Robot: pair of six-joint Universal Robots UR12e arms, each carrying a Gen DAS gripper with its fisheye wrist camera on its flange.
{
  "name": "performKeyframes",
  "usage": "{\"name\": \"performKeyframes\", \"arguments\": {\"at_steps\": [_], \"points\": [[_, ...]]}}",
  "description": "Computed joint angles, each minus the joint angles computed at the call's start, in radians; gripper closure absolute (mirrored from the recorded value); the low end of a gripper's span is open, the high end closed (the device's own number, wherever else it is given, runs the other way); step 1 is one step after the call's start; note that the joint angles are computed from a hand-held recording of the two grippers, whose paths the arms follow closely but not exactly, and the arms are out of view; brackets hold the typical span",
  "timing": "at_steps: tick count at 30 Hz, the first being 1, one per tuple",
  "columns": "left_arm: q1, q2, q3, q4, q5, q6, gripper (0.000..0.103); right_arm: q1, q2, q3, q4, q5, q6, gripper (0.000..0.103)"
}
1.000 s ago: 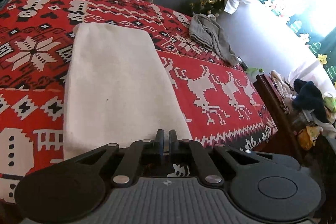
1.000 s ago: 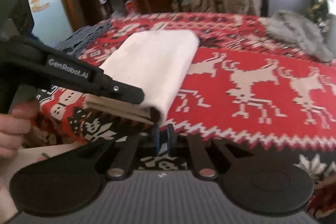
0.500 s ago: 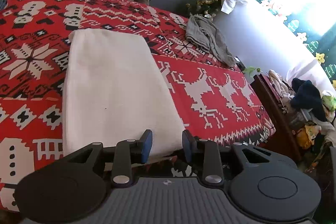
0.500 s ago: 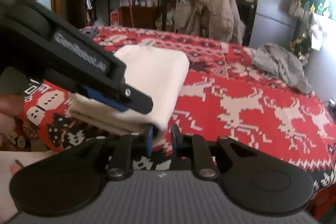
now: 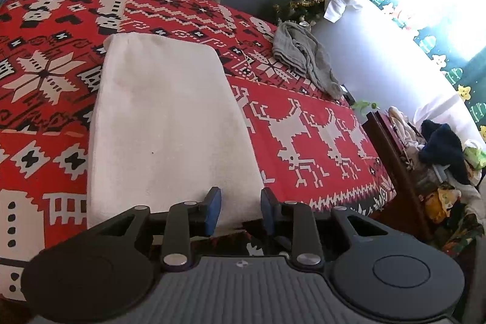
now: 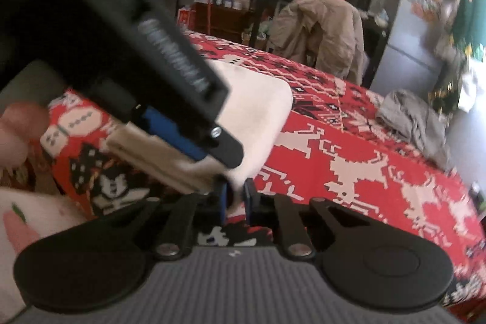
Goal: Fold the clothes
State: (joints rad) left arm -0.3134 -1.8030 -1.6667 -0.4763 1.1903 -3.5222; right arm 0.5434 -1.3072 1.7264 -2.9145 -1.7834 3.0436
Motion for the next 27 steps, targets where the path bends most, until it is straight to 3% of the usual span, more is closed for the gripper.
{"name": "performKeyframes", "arguments": {"at_steps": [6, 12, 19, 23, 27], "points": [[0.011, 0.005, -0.005, -0.006, -0.02, -0.031, 0.096, -0.014, -0.026, 0.026, -0.006, 0.029, 0.031, 0.102], [0.019, 0.003, 0.01, 0.015, -0.051, -0.031, 0.097, -0.047, -0.063, 0.054, -0.04, 0.084, 0.083, 0.103], [-0.003, -0.053, 0.089, -0.062, -0.028, 0.044, 0.097, -0.077, 0.0, 0.0, -0.055, 0.083, 0.102, 0.103], [-0.001, -0.046, 0.072, -0.06, -0.041, 0.032, 0.097, -0.08, 0.018, -0.015, -0.053, 0.126, 0.09, 0.103], [0.004, -0.024, 0.039, -0.059, -0.058, 0.01, 0.096, -0.085, -0.009, 0.007, -0.018, 0.174, 0.062, 0.103]]}}
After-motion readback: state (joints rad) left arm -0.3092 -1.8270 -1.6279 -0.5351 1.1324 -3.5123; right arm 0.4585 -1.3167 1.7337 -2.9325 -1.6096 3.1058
